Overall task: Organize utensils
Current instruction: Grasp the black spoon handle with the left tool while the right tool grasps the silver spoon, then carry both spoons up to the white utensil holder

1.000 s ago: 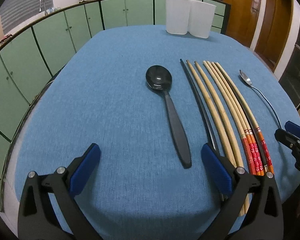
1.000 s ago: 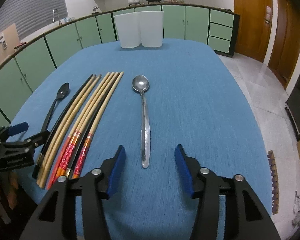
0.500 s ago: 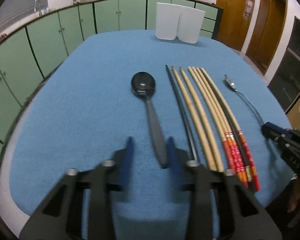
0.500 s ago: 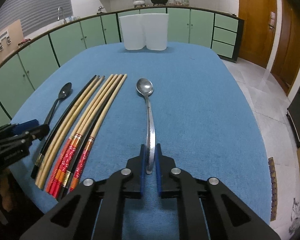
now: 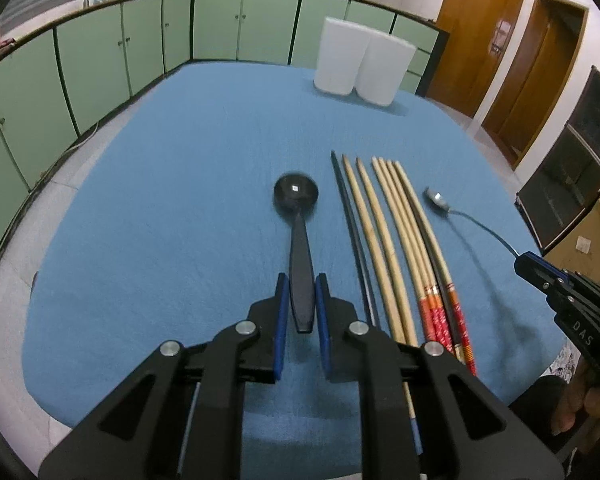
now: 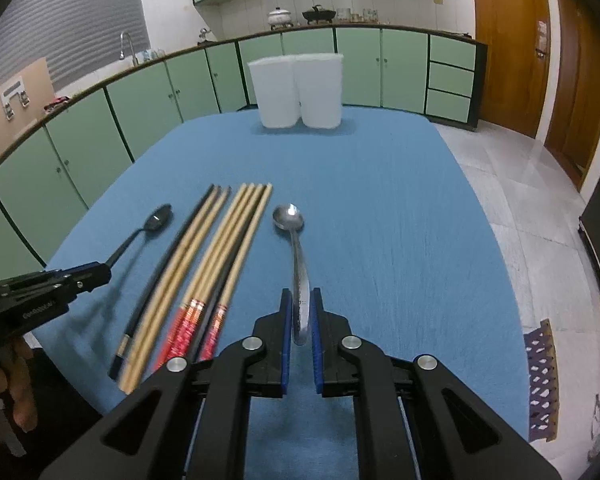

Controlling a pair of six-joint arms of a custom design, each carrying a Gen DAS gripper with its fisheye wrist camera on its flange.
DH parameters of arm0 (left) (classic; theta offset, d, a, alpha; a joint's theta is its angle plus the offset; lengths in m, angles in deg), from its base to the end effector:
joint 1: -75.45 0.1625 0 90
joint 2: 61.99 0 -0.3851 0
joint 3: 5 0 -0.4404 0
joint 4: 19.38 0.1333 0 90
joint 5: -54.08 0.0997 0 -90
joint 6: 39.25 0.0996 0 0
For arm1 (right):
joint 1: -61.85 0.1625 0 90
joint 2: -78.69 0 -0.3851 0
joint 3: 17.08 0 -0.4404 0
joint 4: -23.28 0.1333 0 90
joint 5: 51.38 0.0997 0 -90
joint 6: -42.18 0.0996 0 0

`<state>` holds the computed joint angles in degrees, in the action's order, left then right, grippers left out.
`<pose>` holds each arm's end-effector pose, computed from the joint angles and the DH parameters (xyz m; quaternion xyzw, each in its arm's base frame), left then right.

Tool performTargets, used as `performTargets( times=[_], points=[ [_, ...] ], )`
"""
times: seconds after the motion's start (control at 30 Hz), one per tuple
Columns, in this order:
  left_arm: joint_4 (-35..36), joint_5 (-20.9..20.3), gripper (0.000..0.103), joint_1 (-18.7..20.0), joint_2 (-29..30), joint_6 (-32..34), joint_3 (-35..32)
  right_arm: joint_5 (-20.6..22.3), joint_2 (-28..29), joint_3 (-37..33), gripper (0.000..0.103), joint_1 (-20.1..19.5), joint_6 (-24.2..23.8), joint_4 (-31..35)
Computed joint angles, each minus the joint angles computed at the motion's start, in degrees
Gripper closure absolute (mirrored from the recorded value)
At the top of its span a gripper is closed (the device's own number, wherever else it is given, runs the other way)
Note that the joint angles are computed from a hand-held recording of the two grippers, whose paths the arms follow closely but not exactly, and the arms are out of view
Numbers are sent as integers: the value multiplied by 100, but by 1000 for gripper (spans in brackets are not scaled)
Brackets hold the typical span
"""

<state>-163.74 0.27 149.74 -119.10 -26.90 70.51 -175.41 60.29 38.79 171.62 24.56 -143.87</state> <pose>-0.0195 -0.7787 0.3403 0.1262 0.9004 -0.3020 0.2867 0.3586 -0.7684 0.0163 0.1942 -0.8838 0.3296 0.2691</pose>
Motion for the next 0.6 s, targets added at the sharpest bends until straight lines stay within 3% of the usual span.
performTargets(
  times=[0.27, 0.6],
  points=[
    [-96, -105, 91, -85, -6, 205, -219, -61, 153, -491, 94, 142, -117, 276],
    [674, -404, 91, -112, 333, 260, -1158, -308, 458, -1457, 99, 279, -396, 1105]
  ],
)
